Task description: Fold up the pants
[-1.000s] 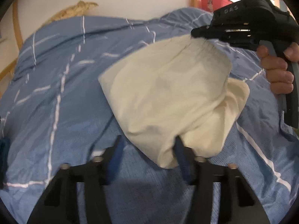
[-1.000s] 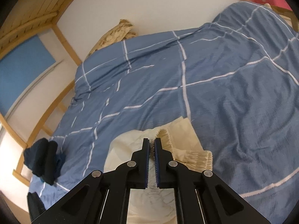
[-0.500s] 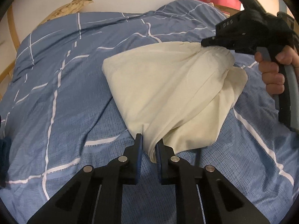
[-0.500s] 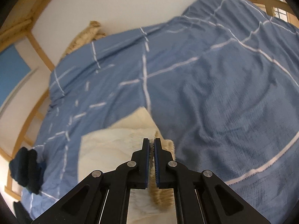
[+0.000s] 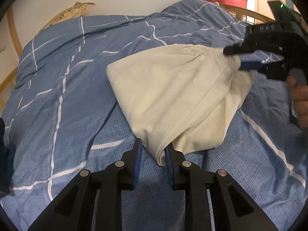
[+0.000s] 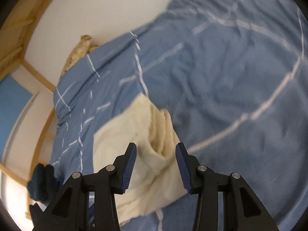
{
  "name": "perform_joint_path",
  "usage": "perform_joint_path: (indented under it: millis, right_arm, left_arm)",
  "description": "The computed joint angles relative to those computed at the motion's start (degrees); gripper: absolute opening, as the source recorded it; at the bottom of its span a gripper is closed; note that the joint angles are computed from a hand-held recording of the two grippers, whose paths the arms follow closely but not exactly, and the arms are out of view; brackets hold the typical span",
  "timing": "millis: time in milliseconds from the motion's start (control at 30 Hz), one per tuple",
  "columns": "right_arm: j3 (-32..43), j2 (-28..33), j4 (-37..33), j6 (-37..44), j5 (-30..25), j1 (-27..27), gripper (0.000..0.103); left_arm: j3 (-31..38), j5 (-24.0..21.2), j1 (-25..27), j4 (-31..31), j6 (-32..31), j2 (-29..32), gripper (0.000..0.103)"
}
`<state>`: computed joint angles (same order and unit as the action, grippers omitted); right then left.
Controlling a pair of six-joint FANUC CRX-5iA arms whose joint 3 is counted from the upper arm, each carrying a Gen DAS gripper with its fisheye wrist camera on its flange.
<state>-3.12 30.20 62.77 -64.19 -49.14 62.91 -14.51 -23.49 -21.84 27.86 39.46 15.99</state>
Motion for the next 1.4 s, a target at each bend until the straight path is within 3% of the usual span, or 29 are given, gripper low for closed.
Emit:
perform_joint_path:
  millis: [133, 300, 367, 467, 633, 733, 867, 933, 1033, 1100, 1200, 1400]
  right_arm:
    - [-4.4, -1.2, 6.24, -9.14, 4.53, -1.48, 0.043]
    - [-1.62, -0.37, 2.6, -0.45, 2.64, -0.69, 0.021]
    - [0.27, 0.26, 0.55, 2.92, -0.67, 0.35, 0.014]
    - [2.66, 1.23, -2.45, 5.35, -4.9, 1.56, 0.014]
    - [4.23, 1.89, -7.29, 7.91, -6.69, 2.2, 0.015]
    - [9.94, 4.36, -11.19, 15.84, -13.32, 3.36, 0.018]
    - [21.42, 9.65, -16.13, 26.61, -27.76, 5.32, 0.052]
    - [23.78, 10.57, -16.79, 26.99, -31.95, 6.4, 0.054]
    - [22.86, 9.51, -16.23, 22.74, -33.22, 8.4, 0.063]
    - [23.18, 9.5, -16.16, 20.05, -33.96, 9.51, 0.069]
    - [25.57, 10.64, -17.17, 18.23, -35.87, 10.69, 0.077]
    - [27.69, 12.67, -15.93, 6.94, -35.41, 12.02, 0.079]
  left_arm:
    - [0.33, 0.22, -0.22, -1.26, 0.87, 0.0, 0.023]
    - [0.29, 0.39, -0.41, -1.5, 0.58, 0.0, 0.023]
    - [0.48, 0.14, -0.36, -1.55, 0.64, 0.1, 0.023]
    - [0.59, -0.82, -0.11, -0.2, -0.3, 0.41, 0.024]
    - [0.53, -1.87, 0.3, 1.4, -1.2, 0.47, 0.028]
    - [-0.13, -2.46, 0.51, 2.33, -1.43, -0.61, 0.031]
    - [-2.81, -1.35, 0.74, 5.08, -2.65, -3.95, 0.049]
    - [-5.18, -0.12, 0.87, 9.34, -5.94, -6.01, 0.054]
    - [-6.95, -1.11, 1.84, 13.68, -7.93, -8.36, 0.062]
    - [-6.42, -2.6, 2.67, 12.69, -6.66, -8.99, 0.065]
    - [-7.29, -4.58, 4.4, 17.3, -10.19, -9.81, 0.075]
    - [-5.81, -6.55, 6.9, 24.55, -17.35, -8.14, 0.078]
